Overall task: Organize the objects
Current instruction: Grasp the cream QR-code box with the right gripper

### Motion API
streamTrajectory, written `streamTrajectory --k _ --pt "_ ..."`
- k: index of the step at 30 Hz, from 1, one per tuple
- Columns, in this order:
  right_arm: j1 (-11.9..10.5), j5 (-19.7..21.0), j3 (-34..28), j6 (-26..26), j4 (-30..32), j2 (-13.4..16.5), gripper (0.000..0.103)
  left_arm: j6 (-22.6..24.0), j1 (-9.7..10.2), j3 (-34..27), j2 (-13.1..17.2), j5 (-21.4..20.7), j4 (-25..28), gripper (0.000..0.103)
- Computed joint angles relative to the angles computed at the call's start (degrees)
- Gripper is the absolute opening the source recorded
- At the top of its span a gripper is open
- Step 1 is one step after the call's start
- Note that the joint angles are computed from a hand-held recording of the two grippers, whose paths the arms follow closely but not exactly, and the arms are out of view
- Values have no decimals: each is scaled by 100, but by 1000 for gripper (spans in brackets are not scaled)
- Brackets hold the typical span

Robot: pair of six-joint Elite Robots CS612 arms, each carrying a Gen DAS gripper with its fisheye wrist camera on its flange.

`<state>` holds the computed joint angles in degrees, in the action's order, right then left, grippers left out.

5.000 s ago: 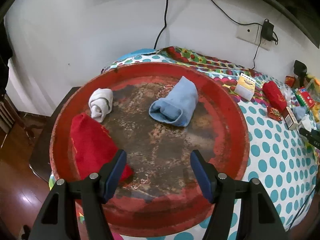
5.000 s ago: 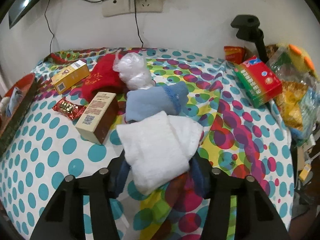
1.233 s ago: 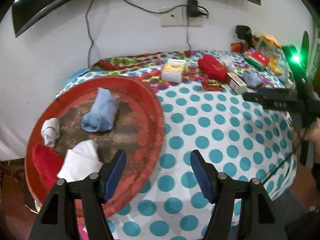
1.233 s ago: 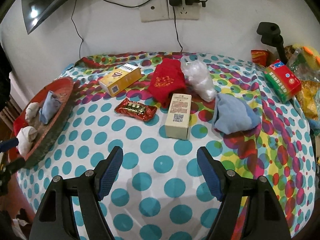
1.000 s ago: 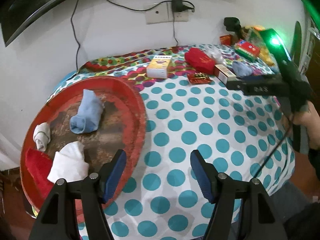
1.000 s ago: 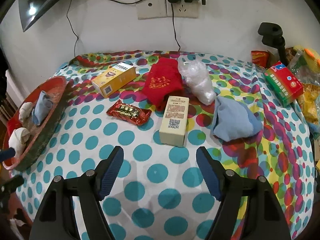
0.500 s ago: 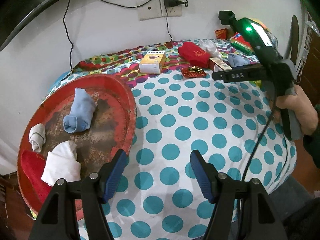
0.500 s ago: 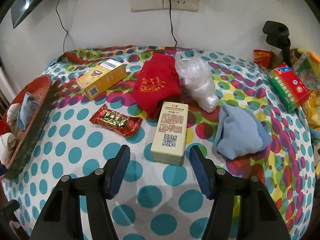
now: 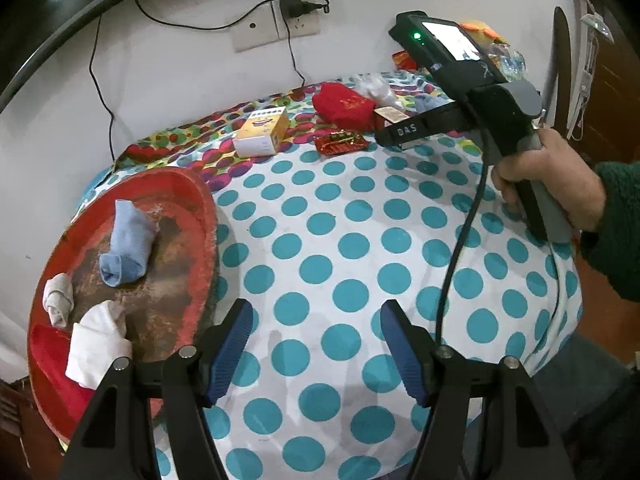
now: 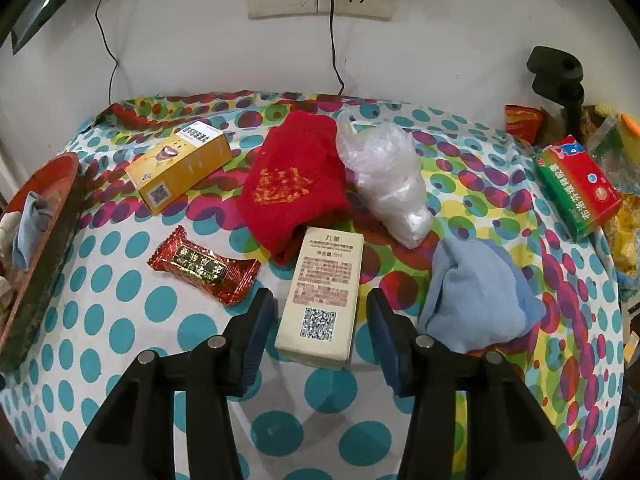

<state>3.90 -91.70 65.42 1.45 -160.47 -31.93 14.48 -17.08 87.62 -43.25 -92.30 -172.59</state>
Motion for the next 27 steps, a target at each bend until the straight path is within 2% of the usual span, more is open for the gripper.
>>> streamTrajectory --k 6,8,10,16,18,22,23,27 --pt "-17 76 23 -176 -47 -4 45 -90 50 -13 0 -161 -54 68" --pt "-29 118 50 -248 -95 -10 41 -133 70 -50 16 -168 -10 68" --pt "-46 191 68 -374 -123 -17 27 -151 97 -122 36 -221 104 68" --pt "-120 438 190 -764 -129 -91 27 -171 160 -700 215 -611 526 68" --pt "-170 572 302 -816 -176 -143 27 -21 161 -1031 332 -749 801 68" --pt "-273 811 583 -881 -423 -253 28 601 149 -1750 590 -1110 1466 68" --pt "-297 882 613 -841 -437 -268 28 856 146 -2031 681 -1270 1850 68" --pt "-361 1153 640 -695 -453 -276 28 1383 101 -2785 969 -1446 2723 68"
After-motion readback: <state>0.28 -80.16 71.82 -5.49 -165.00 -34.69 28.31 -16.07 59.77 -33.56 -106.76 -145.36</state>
